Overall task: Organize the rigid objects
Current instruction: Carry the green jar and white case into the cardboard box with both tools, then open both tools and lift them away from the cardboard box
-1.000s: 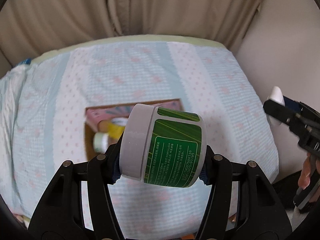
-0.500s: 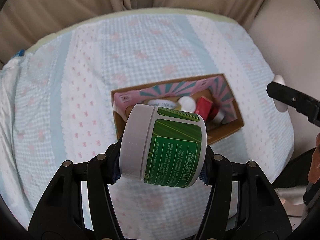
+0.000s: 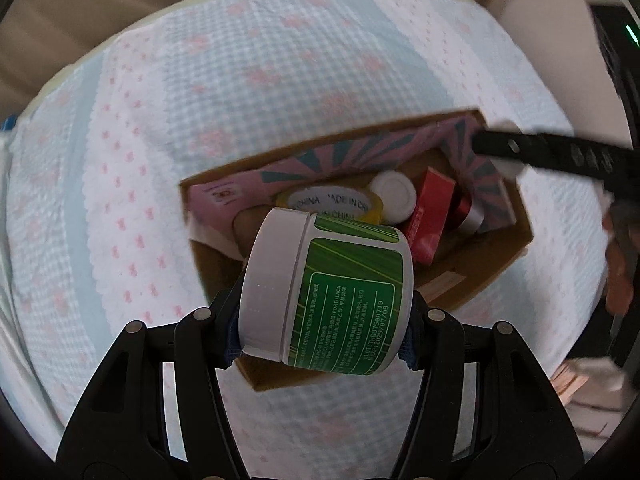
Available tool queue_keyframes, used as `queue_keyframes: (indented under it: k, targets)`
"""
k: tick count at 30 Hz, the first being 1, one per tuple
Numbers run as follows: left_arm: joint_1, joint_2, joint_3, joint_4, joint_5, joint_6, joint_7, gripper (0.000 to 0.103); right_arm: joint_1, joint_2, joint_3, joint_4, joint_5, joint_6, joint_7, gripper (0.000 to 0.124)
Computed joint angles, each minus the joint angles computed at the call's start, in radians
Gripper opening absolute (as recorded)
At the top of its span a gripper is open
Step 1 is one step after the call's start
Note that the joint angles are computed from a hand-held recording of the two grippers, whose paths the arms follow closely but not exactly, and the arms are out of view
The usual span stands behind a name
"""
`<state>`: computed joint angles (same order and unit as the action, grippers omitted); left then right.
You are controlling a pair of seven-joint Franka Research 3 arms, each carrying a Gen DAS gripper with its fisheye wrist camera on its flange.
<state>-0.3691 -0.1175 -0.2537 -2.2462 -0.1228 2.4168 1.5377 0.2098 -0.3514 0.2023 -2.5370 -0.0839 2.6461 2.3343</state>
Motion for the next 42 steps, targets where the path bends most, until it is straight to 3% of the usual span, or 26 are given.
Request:
queue_keyframes:
  k: [8,14,25,26,27,28,29,30,36,42]
  targets:
    - [-0.029,0.078,-0.037,0.019,0.062,-0.006,0.047,0.055,0.011,0.114,-0.050,0.028,0.043,0.028,-0.077,0.058]
    - [-0.041,0.105,-0.055,0.025,0.108,0.046,0.125,0.052,0.020,0.171,-0.068,0.048,0.033,0.031,-0.129,0.058]
    - [-0.043,0.108,-0.055,0.035,0.071,0.021,0.143,0.053,0.034,0.195,-0.102,0.054,0.113,0.053,-0.202,0.058]
    - [-0.040,0.113,-0.053,0.043,0.068,0.015,0.144,0.062,0.038,0.195,-0.107,0.050,0.139,0.064,-0.218,0.058]
    - [-0.038,0.114,-0.052,0.049,0.055,0.012,0.146,0.092,0.041,0.192,-0.109,0.044,0.162,0.075,-0.228,0.058]
    - [-0.037,0.110,-0.052,0.050,0.051,0.015,0.140,0.103,0.041,0.186,-0.108,0.037,0.174,0.083,-0.230,0.066]
    - [-0.036,0.100,-0.052,0.044,0.043,0.030,0.139,0.103,0.032,0.177,-0.098,0.029,0.153,0.092,-0.208,0.089]
    - [-0.036,0.096,-0.051,0.044,0.037,0.028,0.142,0.103,0.024,0.168,-0.089,0.023,0.133,0.100,-0.191,0.100]
    - [-0.039,0.076,-0.051,0.034,0.063,0.024,0.109,0.103,-0.010,0.111,-0.049,0.000,0.048,0.069,-0.101,0.103]
    - [-0.048,0.005,-0.045,-0.008,0.074,0.017,0.077,0.103,0.013,0.030,-0.055,-0.047,0.097,0.042,-0.119,0.103]
